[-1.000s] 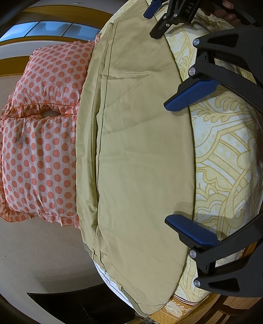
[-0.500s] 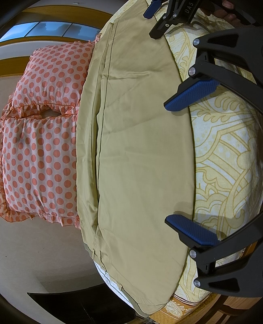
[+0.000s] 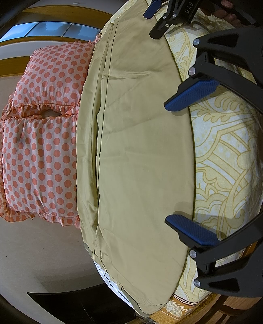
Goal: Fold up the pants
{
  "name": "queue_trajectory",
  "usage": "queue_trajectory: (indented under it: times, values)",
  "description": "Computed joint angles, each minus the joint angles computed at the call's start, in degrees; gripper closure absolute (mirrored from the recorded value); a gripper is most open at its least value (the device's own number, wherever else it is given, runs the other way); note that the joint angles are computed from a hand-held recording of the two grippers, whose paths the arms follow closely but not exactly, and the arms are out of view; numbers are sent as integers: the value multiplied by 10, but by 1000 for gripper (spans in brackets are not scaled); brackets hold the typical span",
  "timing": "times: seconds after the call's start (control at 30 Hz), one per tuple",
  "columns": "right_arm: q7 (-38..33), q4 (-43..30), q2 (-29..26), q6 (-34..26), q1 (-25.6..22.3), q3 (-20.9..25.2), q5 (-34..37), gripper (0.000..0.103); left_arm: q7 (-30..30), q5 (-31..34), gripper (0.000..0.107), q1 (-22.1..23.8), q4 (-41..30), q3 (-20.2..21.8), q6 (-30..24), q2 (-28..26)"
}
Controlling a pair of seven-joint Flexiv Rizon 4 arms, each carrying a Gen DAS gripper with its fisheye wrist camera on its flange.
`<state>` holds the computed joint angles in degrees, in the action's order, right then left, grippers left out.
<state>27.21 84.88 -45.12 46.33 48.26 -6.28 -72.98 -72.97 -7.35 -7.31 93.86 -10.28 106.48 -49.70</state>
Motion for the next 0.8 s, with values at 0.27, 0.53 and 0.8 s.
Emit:
queue_trajectory:
  times: [0.27, 0.53, 0.8]
  values:
    - [0, 0, 1, -1, 0, 0, 0, 1, -1, 1, 5, 0, 0, 0, 0, 0]
    - [-1, 2, 4, -2, 0, 2, 0, 1, -1, 2, 5, 0, 0, 0, 0, 0]
    - [-38, 28, 61, 24, -36, 7, 35, 1, 19, 23, 6, 53, -4, -56, -16, 15]
